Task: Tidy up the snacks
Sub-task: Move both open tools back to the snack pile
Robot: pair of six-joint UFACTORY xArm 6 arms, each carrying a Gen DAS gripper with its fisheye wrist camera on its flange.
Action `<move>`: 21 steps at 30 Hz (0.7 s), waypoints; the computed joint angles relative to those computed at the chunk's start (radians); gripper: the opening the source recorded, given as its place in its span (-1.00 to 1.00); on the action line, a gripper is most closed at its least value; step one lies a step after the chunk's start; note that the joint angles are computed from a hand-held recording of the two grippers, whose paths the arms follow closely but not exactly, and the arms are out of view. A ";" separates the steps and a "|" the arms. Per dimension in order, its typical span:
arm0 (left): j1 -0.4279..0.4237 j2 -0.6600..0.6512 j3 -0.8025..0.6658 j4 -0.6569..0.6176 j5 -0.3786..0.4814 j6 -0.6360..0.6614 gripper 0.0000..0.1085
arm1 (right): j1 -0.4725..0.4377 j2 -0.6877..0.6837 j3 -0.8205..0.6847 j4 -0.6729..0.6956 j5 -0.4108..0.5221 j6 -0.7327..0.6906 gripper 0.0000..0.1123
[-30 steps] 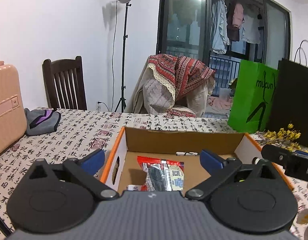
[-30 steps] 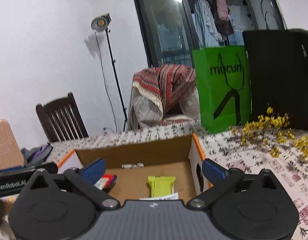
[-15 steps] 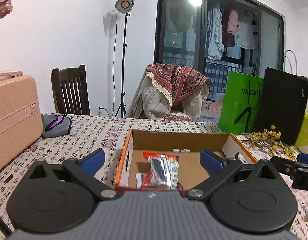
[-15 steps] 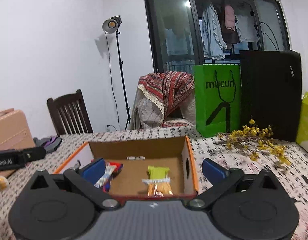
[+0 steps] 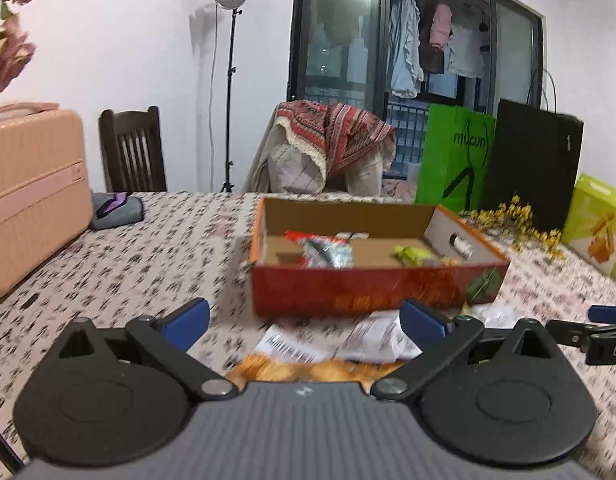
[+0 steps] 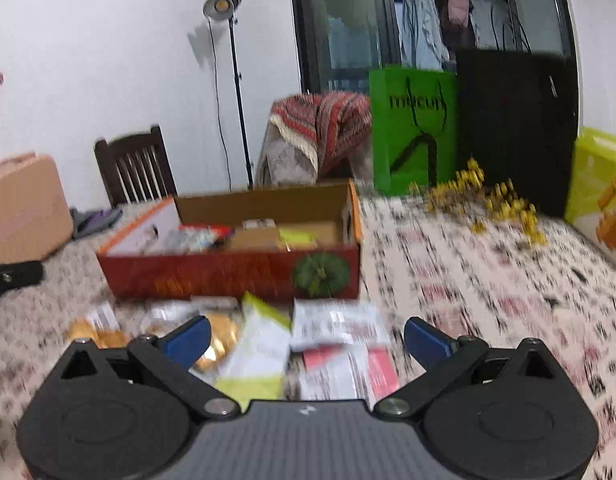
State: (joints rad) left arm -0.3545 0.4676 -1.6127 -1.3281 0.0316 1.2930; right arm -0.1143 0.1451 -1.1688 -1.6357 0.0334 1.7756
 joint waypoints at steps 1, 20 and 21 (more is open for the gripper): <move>0.004 -0.009 0.016 -0.016 0.000 0.017 0.90 | 0.003 -0.008 0.018 -0.002 0.010 0.003 0.83; 0.021 -0.038 0.114 0.067 -0.003 -0.083 0.90 | -0.006 0.096 -0.006 0.326 0.027 -0.358 0.26; 0.020 -0.037 0.116 0.088 -0.005 -0.105 0.90 | 0.000 0.104 -0.010 0.374 0.037 -0.410 0.26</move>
State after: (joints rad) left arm -0.3344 0.4303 -1.4970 -1.2400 0.0263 1.1885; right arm -0.1147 0.2495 -1.1785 -1.2613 0.0705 1.3656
